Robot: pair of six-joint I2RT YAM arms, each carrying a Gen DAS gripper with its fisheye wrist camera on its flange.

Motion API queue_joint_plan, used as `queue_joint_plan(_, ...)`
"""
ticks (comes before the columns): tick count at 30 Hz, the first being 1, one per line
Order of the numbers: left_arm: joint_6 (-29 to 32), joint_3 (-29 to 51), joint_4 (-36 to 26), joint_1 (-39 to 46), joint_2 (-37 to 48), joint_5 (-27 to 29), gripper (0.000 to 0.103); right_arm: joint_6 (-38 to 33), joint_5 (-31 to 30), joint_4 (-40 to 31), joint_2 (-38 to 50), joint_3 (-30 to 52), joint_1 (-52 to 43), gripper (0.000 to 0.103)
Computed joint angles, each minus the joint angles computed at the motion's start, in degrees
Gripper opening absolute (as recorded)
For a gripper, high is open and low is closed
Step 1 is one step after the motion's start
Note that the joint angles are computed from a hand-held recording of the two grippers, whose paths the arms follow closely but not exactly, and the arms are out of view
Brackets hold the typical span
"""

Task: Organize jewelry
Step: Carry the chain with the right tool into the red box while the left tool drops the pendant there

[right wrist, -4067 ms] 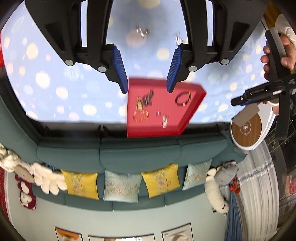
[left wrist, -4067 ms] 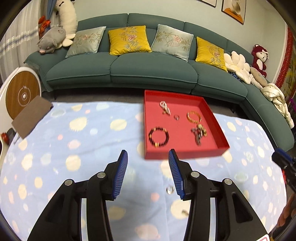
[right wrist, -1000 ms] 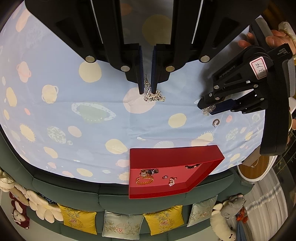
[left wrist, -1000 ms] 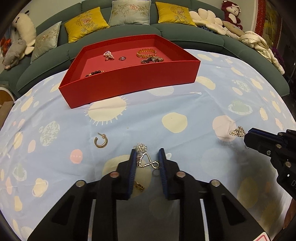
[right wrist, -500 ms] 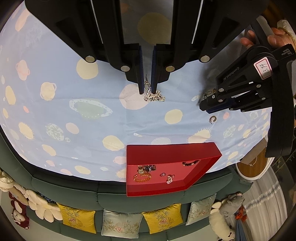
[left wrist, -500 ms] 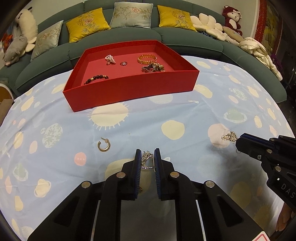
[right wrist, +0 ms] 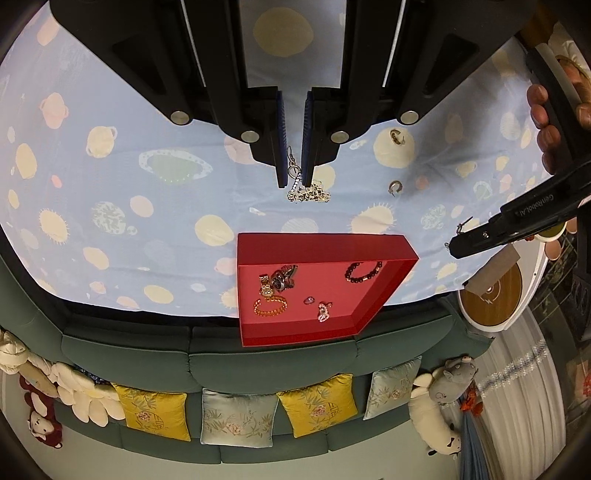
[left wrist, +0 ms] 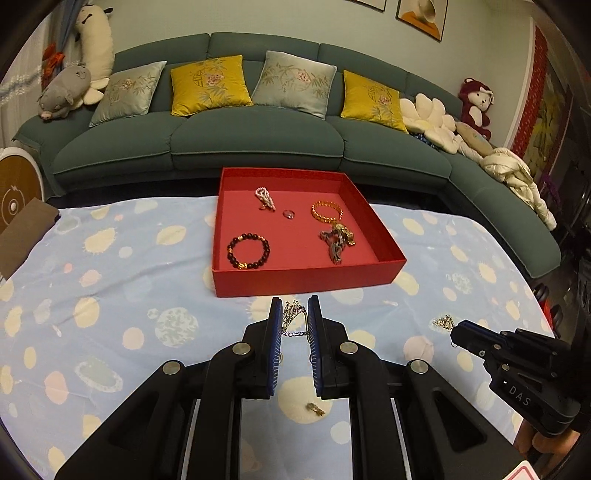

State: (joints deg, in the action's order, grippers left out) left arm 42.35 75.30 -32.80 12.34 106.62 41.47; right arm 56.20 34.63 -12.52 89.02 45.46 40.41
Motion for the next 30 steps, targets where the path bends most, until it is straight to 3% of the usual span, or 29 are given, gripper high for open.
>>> queue_joint_plan(12, -0.8, 5.0, -3.3, 1.8, 1.8, 1.5, 0.012, -3.6, 0.4, 1.6, 1.3, 4.9, -1.2, 0.007)
queue_joint_plan(23, -1.9, 6.3, -2.6, 1.1, 2.2, 1.2, 0.012, -5.5, 0.4, 2.5, 2.2, 7.2, -3.2, 0.007)
queue_joint_plan(30, -3.1, 11.6, -3.4, -0.8, 5.0, 0.0, 0.012, -8.5, -1.2, 2.7, 3.5, 9.6, -5.8, 0.007)
